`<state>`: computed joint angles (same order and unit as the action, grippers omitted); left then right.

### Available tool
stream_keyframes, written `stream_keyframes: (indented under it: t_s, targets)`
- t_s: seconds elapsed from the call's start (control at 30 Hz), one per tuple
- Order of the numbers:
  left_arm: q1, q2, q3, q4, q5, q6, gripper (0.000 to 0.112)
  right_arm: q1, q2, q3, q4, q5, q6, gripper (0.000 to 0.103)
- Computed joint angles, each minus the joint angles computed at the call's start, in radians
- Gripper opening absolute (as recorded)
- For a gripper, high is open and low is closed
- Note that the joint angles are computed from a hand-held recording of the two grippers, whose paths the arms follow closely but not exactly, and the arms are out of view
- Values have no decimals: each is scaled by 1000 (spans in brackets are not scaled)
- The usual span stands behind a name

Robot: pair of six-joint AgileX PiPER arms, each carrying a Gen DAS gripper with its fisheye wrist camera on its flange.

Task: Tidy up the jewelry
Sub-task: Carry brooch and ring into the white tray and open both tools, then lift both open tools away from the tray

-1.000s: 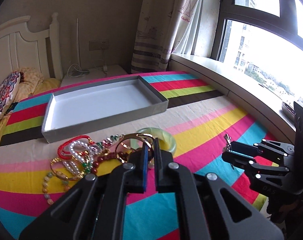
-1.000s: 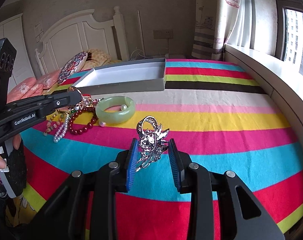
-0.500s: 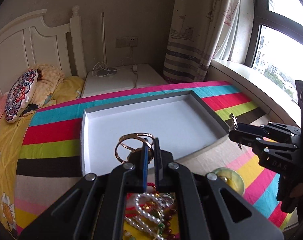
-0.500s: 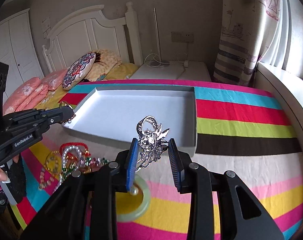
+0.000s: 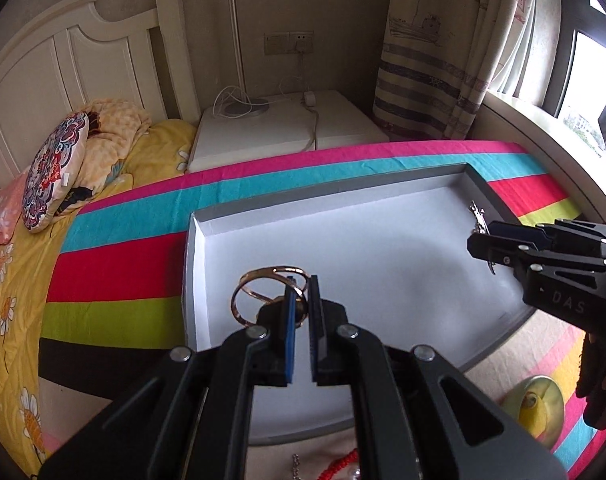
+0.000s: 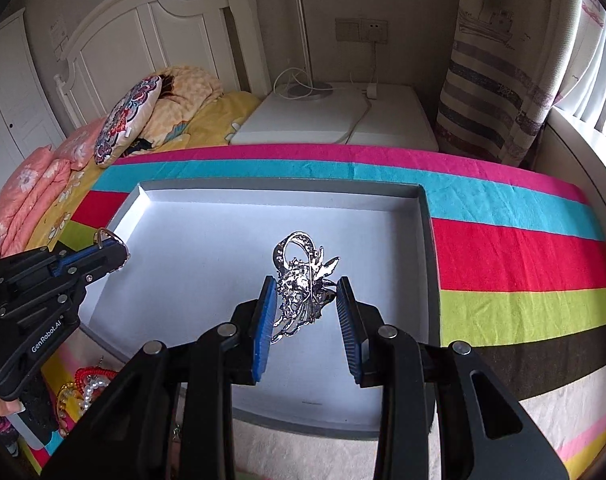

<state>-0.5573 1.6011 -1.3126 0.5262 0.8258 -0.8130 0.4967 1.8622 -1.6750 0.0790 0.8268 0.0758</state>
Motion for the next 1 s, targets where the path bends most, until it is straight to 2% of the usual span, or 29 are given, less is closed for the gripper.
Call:
stream_keyframes:
  t_s: [0.07, 0.1, 0.13, 0.17, 0.2, 0.27, 0.33, 0.4, 0.47, 0.6, 0.67, 0.8, 1.0]
  targets:
    - [18, 13, -5, -27, 4, 36, 12, -11, 46, -58, 46, 60, -6, 35]
    - [24, 15, -4, -29, 10, 45, 28, -14, 53, -62, 65, 69, -12, 53]
    - [26, 10, 4, -25, 9, 46, 39, -12, 50, -53, 61, 59, -8, 79]
    - [26, 0, 19, -7, 3, 36, 58, -5, 31, -18, 47, 18, -3, 85]
    - [23, -10, 34, 12, -2, 25, 60, 2, 11, 19, 39, -16, -8, 85]
    - [39, -19, 49, -39, -10, 85, 60, 17, 9, 39, 5, -13, -1, 84]
    - [42, -16, 66, -75, -7, 144, 57, 28, 11, 55, -27, 3, 24, 79]
    - [23, -7, 87, -63, 7, 167, 52, 36, -15, 106, -47, -30, 34, 79]
    - [29, -43, 135, -80, -27, 177, 51, 43, -42, 140, -41, -34, 21, 79]
    - [39, -107, 189, -180, 4, 297, 51, 87, -94, 185, -61, 25, -14, 81]
    - [33, -158, 229, -217, 24, 309, 50, 88, -150, 261, -8, 0, -39, 81]
    - [-98, -271, 346, -124, 61, 107, 50, 120, -296, 460, 21, -90, -55, 81]
    - [-408, -382, 477, 98, 161, -323, 50, 224, -492, 683, -113, -160, 149, 81]
